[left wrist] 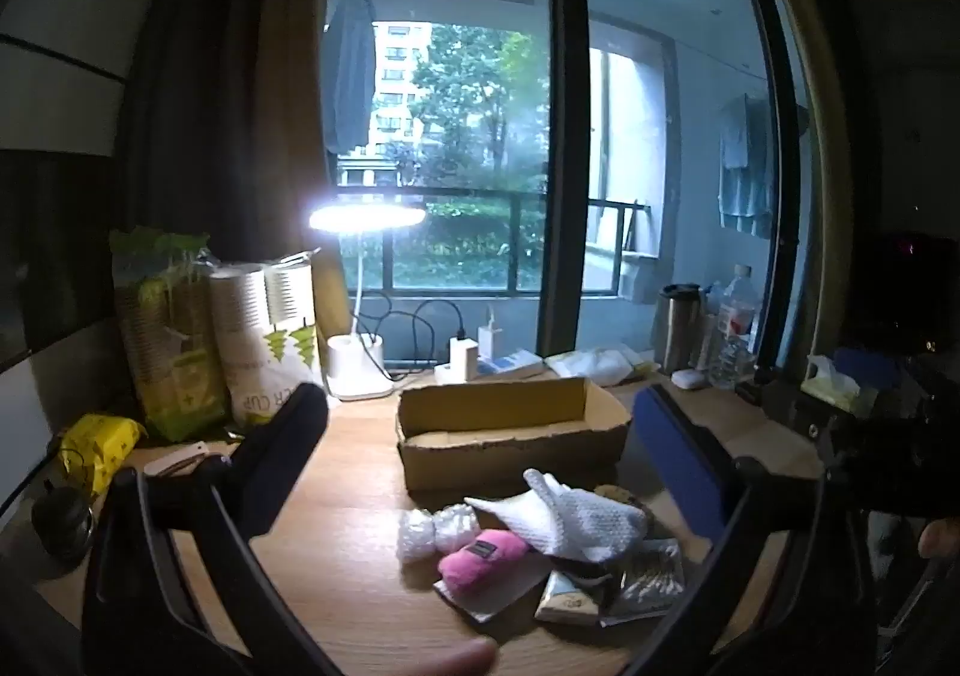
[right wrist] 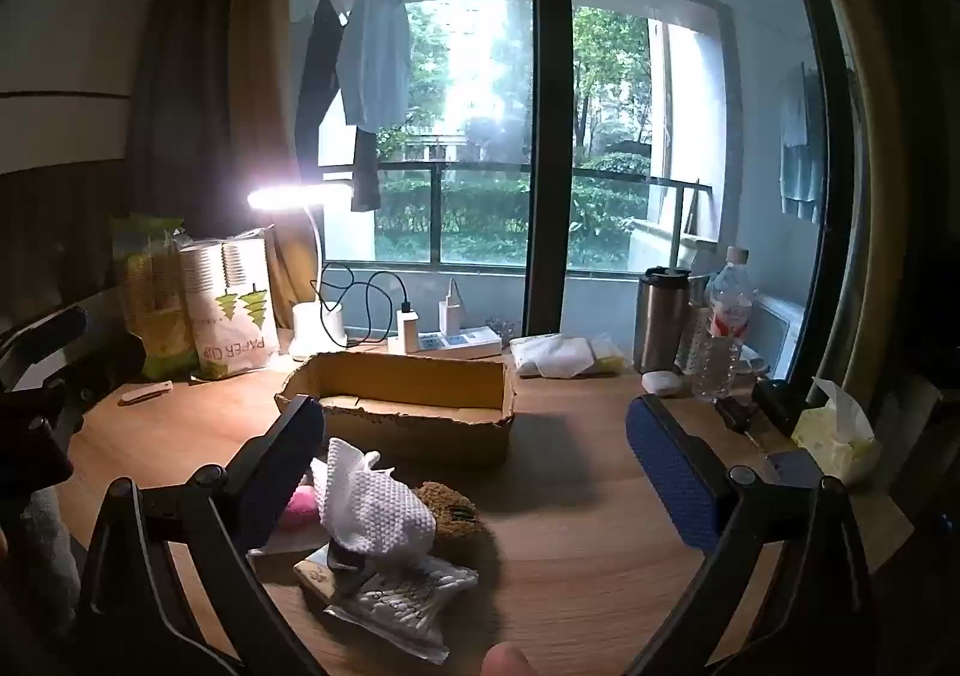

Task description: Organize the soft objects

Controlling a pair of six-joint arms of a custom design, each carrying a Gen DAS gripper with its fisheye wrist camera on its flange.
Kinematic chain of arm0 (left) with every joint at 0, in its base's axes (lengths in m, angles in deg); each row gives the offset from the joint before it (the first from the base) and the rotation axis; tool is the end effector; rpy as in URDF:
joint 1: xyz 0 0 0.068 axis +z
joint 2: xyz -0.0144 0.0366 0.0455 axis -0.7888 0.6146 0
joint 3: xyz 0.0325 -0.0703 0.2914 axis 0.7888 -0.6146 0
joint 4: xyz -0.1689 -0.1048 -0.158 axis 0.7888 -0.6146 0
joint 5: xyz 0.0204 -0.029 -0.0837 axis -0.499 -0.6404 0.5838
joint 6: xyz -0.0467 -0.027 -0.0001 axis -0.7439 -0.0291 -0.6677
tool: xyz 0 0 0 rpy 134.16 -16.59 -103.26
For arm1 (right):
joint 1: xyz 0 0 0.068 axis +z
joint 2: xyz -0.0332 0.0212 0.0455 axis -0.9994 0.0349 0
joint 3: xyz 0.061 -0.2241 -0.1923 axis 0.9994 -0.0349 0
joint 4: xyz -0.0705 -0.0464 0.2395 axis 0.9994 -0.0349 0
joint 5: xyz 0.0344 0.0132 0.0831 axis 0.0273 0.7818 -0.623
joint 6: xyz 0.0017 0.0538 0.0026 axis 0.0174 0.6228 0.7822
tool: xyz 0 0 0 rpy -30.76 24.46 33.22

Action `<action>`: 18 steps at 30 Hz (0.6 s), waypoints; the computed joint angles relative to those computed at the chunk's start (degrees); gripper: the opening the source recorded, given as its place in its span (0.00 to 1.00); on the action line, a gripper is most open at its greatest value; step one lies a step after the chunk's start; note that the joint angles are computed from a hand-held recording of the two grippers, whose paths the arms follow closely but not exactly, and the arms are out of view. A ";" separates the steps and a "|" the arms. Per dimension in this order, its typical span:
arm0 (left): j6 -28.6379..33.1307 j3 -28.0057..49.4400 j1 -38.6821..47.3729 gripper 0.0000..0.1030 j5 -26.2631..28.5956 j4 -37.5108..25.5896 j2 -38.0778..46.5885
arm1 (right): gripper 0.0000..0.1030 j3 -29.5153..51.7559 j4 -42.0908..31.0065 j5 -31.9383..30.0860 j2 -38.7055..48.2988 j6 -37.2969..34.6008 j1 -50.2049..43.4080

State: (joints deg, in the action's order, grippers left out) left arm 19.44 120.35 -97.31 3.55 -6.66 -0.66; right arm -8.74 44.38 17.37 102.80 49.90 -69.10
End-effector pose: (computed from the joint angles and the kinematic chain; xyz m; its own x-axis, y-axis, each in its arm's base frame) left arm 0.2349 -0.2108 0.3054 -0.1790 -0.0235 -0.9836 0.2240 0.9725 -0.0640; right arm 0.2175 0.0635 0.3007 -0.2572 -0.0553 -0.9648 -0.0331 0.9983 -0.0484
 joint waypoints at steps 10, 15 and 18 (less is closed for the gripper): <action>-4.21 1.16 1.45 1.00 1.72 -3.91 1.44 | 0.99 -0.13 1.90 -0.88 3.02 0.19 -0.28; -4.75 0.69 1.26 1.00 1.20 -4.14 1.63 | 0.99 0.03 2.02 -0.86 3.86 0.44 0.15; -4.52 0.38 1.14 1.00 1.43 -3.79 1.53 | 0.99 -0.31 2.17 -1.22 3.74 0.36 0.20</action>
State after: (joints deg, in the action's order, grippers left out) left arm 14.92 120.73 -96.17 4.98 -10.45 0.88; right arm -9.06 46.55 16.15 106.54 50.26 -68.91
